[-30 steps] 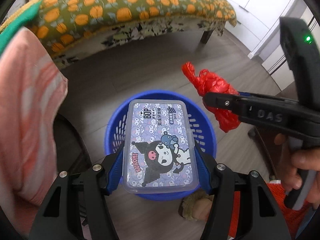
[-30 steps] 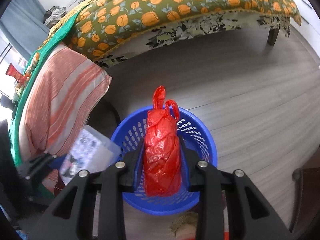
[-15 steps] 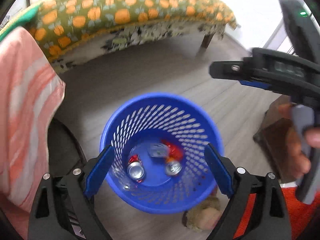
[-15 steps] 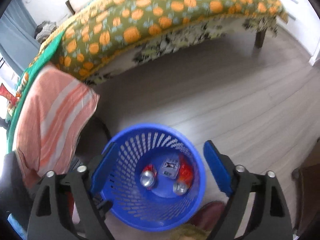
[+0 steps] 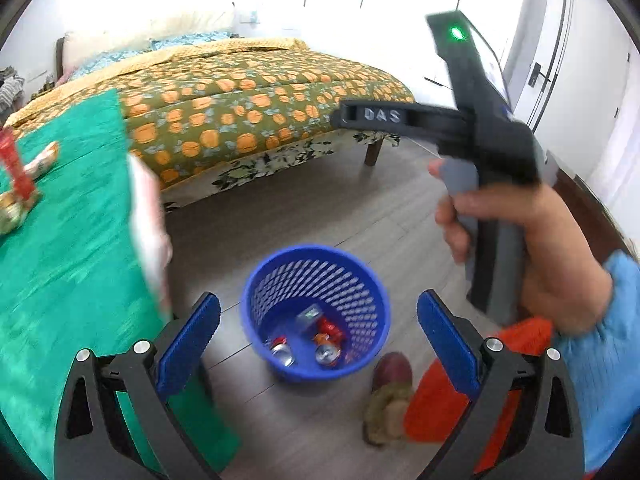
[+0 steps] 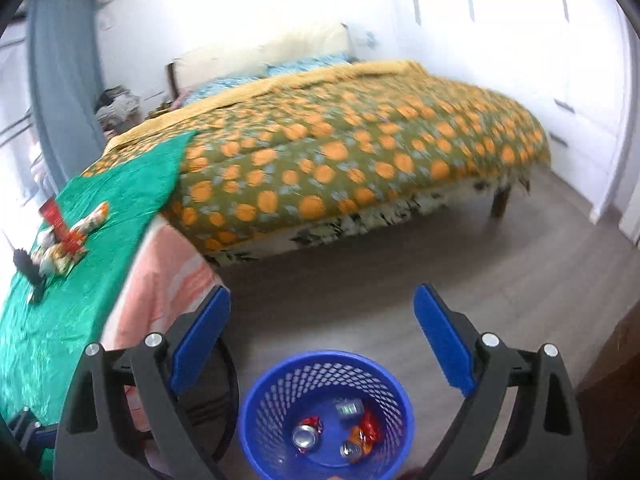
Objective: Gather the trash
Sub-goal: 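Return both open tools toward the remaining items on the table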
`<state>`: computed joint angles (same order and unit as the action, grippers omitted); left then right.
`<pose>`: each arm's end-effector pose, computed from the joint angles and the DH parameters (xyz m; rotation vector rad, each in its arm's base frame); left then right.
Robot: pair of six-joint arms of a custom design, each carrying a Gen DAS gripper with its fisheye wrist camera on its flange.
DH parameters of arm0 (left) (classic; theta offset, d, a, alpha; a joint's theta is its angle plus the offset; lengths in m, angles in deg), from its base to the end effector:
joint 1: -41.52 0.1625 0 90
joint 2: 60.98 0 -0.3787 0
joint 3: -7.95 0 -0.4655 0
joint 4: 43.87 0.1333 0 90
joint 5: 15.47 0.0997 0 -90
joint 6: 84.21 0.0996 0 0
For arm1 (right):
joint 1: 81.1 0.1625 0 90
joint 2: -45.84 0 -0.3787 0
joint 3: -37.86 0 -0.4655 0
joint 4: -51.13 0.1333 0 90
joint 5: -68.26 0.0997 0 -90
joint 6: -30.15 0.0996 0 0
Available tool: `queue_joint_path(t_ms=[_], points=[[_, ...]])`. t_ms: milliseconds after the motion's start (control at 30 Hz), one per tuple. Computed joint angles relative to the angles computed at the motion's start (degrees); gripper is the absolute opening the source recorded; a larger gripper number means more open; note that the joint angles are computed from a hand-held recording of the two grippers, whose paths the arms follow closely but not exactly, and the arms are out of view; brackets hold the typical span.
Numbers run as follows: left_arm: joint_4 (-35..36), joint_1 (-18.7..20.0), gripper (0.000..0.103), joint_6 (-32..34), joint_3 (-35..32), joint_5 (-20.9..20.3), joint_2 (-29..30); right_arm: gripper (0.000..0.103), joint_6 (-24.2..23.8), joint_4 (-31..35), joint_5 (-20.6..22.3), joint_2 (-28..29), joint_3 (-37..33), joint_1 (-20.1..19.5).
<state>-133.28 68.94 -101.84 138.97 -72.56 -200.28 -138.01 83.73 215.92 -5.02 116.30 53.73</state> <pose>-0.1654 -0.2969 0.4070 0.9869 2.5263 -0.6554 0.4520 -0.3849 0.1449 0.3217 -2.2447 1.1120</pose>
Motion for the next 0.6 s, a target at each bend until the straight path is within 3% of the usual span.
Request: queue_joint_path(t_ms=[167, 333, 500, 600], points=[[12.8, -0.6, 0.098, -6.1, -3.8, 3.9, -6.1, 0.091, -1.8, 1.9, -3.8, 7.9, -7.4, 3.1], [21.0, 1.6, 0.098, -10.7, -10.0, 11.4, -7.0, 0.091, -4.8, 5.6, -9.2, 17.7, -17.1, 5.7], [19.2, 11.9, 0.098, -8.0, -15.6, 18.9, -2.9, 0.091, -7.1, 9.2, -14.5, 26.8, -26.4, 7.8], [10.7, 21.8, 0.098, -2.4, -19.2, 21.7, 3.2, 0.091, -9.4, 12.5, -17.6, 32.9, -33.8, 8.9]])
